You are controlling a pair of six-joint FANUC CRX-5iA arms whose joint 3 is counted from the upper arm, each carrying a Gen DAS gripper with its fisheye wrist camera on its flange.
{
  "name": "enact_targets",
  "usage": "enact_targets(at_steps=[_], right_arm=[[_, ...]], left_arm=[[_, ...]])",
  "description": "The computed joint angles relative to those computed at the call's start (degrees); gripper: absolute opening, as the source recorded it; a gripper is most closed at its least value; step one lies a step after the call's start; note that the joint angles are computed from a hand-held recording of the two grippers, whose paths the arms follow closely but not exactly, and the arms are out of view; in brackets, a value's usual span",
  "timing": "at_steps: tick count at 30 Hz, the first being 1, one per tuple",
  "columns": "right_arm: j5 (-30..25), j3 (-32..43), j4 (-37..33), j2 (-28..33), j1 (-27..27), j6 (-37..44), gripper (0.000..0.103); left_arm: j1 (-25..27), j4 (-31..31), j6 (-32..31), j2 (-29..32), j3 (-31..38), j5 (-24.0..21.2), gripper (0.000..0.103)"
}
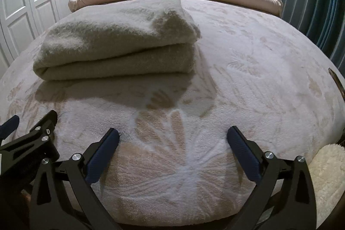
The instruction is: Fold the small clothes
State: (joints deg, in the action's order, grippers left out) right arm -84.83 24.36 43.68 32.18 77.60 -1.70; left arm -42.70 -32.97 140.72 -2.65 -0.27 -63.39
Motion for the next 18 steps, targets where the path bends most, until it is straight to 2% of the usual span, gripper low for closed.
enact_targets(at_steps=[18], right_arm=[[0.29, -0.30, 0.11, -0.17, 0.00, -0.23, 0.098]], left_arm=[[0.16, -0.11, -0.09, -0.18, -0.20, 0.16, 0.098]])
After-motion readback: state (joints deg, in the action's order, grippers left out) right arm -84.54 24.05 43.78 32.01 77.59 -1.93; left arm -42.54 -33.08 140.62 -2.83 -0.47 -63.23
